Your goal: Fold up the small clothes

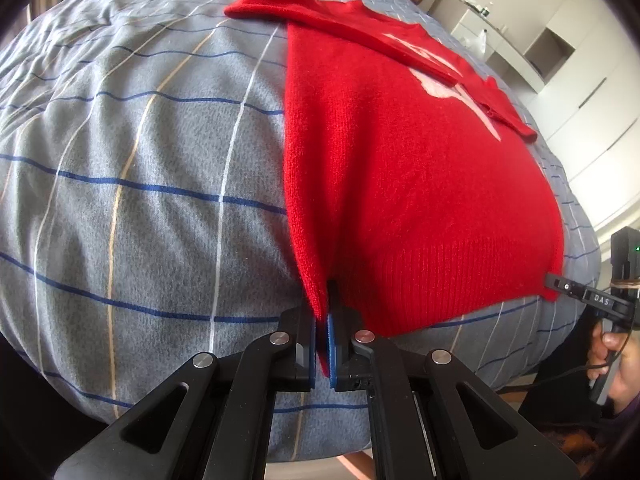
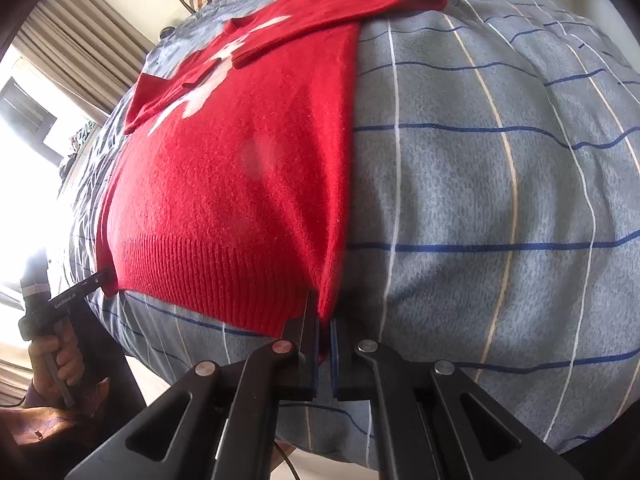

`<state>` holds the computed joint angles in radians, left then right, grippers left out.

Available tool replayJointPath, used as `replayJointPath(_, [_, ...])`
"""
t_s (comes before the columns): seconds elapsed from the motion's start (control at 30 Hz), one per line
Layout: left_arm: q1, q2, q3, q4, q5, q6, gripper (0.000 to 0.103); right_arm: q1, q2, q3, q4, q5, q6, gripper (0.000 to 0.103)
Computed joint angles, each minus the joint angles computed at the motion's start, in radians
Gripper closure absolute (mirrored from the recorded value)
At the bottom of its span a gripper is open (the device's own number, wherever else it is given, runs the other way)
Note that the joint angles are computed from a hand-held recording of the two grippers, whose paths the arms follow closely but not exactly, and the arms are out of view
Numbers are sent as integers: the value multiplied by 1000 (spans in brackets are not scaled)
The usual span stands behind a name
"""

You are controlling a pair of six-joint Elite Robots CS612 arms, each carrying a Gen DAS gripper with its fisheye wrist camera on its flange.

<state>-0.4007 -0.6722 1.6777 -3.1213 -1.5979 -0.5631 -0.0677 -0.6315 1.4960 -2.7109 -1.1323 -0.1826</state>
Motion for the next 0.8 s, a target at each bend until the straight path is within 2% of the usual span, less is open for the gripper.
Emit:
replayJointPath(0.4, [-9,-14,14,12,26,-14,93,-5,0,23,-64,13,36,100])
replayJointPath(0.43, [-10,-17,16,19,30,-13,91,-6,-1,24,-64,14,36,100])
replayJointPath(0.5, [-15,-27,22,43,40,-10,79,-6,-4,26,-54,11,30,98])
replayJointPath(0.53, [-18,-34,28,61,46,-9,74,-7,-8,27,-40,9,23,93])
replayJointPath(0.57, [-22,-44,35,82,54,-7,64,-6,-15,29,-18,-6,13,90])
replayJointPath(0.6, [-26,-56,46,106,66,-2,60,-4,-24,30,14,-28,-3,81])
replayJointPath(0.63, [-29,-71,58,124,82,5,60,-3,-34,30,51,-59,-27,75])
replayJointPath(0.7, [-35,-103,93,119,142,11,58,2,-58,33,79,-154,-74,73])
replayJointPath(0.73, [-37,-118,111,97,182,5,54,7,-69,37,45,-217,-94,73])
replayJointPath(0.8, [-37,-136,131,45,282,-25,37,21,-82,31,-70,-336,-148,67])
